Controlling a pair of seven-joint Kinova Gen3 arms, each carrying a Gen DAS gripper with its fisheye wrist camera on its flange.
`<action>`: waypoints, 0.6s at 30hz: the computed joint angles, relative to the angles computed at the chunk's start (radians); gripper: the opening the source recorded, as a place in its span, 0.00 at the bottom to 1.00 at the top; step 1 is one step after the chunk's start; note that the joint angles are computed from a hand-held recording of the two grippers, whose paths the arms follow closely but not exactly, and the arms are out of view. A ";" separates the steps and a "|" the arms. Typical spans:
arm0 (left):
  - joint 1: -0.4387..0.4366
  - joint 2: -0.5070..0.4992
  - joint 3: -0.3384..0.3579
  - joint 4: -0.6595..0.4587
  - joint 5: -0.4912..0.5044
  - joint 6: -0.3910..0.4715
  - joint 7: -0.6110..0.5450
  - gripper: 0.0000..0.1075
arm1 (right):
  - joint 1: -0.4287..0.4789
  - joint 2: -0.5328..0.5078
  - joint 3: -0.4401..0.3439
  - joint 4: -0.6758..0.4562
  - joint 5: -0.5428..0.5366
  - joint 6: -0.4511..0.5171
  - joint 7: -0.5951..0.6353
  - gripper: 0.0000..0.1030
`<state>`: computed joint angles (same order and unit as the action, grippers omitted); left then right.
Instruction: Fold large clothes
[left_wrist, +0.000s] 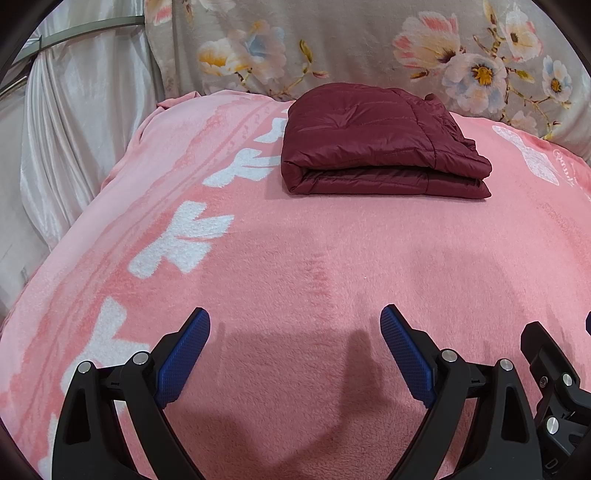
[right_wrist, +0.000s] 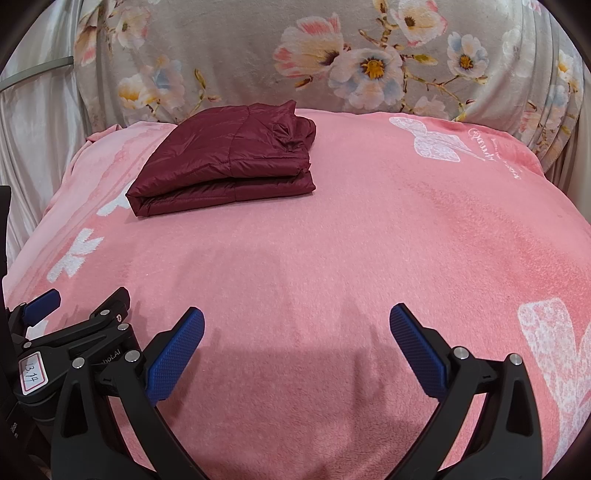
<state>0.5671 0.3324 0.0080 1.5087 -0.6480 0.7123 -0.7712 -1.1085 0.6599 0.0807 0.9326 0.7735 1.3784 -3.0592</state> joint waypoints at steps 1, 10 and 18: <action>0.000 0.000 0.000 0.000 0.000 0.000 0.000 0.84 | 0.000 -0.001 0.000 0.001 0.000 -0.001 0.000 0.95; -0.001 0.000 -0.002 0.001 -0.001 -0.002 -0.002 0.84 | 0.001 -0.003 -0.002 0.005 0.002 -0.001 -0.001 0.95; -0.006 -0.005 -0.001 0.006 -0.002 -0.009 -0.002 0.82 | 0.001 -0.002 -0.002 0.004 0.002 -0.001 0.001 0.95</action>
<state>0.5613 0.3278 0.0073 1.5148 -0.6498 0.7037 -0.7733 -1.1073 0.6576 0.0785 0.9367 0.7754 1.3776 -3.0586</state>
